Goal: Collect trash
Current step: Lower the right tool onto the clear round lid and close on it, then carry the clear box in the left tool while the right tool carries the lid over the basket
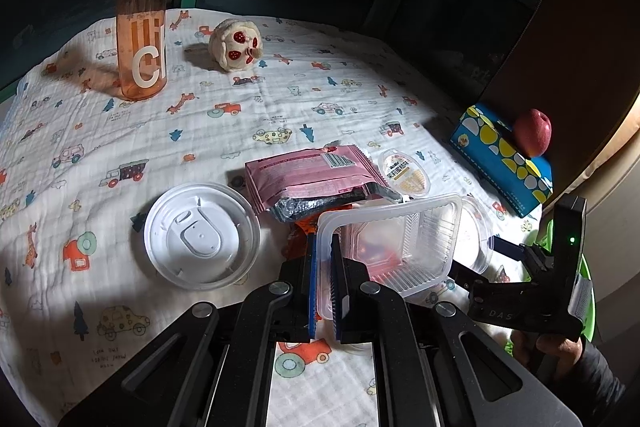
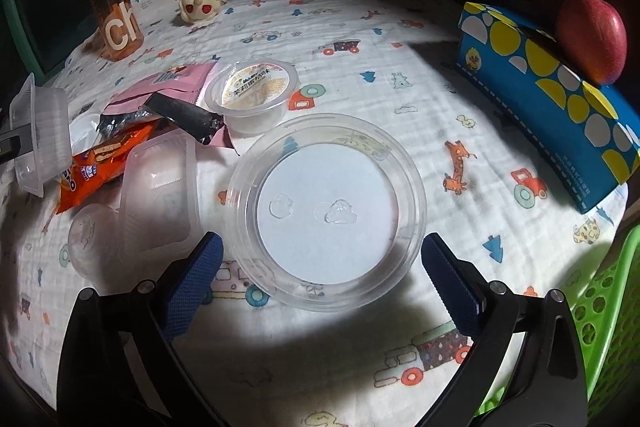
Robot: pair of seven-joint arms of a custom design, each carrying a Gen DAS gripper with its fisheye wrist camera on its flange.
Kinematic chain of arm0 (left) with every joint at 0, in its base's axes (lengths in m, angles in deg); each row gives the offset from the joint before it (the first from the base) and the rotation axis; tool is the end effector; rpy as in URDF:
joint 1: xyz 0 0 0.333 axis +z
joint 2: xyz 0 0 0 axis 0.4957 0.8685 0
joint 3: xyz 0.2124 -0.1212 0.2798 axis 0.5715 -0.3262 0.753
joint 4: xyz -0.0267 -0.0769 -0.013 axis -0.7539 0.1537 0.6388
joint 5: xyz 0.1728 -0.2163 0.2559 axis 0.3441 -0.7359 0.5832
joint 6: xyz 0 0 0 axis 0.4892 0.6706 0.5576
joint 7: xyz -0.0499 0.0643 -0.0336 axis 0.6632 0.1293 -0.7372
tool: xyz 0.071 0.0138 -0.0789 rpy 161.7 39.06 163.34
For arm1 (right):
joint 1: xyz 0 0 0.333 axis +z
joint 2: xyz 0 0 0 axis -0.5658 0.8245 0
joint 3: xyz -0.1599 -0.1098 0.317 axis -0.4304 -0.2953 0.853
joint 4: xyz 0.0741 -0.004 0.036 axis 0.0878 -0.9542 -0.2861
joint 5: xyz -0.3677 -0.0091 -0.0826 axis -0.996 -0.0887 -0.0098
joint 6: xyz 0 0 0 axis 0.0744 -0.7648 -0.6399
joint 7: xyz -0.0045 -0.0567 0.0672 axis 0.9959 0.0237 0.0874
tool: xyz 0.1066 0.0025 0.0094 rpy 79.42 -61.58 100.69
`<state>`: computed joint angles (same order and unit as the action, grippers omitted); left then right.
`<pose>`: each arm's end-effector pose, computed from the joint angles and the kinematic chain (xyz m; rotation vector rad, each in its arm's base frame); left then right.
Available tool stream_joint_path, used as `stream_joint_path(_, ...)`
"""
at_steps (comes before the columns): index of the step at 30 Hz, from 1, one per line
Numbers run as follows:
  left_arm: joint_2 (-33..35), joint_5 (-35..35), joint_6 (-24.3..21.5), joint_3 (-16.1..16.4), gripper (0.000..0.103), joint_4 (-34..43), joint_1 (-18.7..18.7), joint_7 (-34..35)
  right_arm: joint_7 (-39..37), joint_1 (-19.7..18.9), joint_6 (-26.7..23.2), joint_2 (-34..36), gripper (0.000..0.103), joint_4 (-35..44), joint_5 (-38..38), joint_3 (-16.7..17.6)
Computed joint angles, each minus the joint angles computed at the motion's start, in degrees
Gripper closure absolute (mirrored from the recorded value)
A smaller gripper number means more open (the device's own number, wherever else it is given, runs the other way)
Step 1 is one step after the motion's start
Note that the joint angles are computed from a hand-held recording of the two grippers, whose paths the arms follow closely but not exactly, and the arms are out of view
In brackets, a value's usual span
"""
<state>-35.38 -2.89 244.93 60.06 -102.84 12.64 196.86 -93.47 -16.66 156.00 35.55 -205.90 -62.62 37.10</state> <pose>0.4686 -0.2159 0.3941 -1.6128 2.3103 -1.1065 0.4043 0.2143 0.3311 -1.7713 1.9906 -0.6813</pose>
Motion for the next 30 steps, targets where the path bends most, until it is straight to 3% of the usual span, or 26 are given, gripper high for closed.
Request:
stream_joint_path(14, 0.0, 0.1, -0.5, -0.1, 0.097, -0.2, 0.2, -0.3, 3.9, 0.1, -0.4, -0.2, 0.014, -0.4, -1.2, -0.1)
stream_joint_path(18, -0.4, -0.7, -1.0, -0.1, 0.097, -0.3, 0.1, 0.6, 5.5, -0.1, 0.1, -2.7, 0.014, -1.9, -1.3, 0.2)
stream_joint_path(30, -2.8, -2.4, -2.2, -0.2, 0.097, -1.2, -1.5, 2.4, 3.0, 0.3, -4.6, -15.0, 0.014, -9.3, 5.7, 3.4)
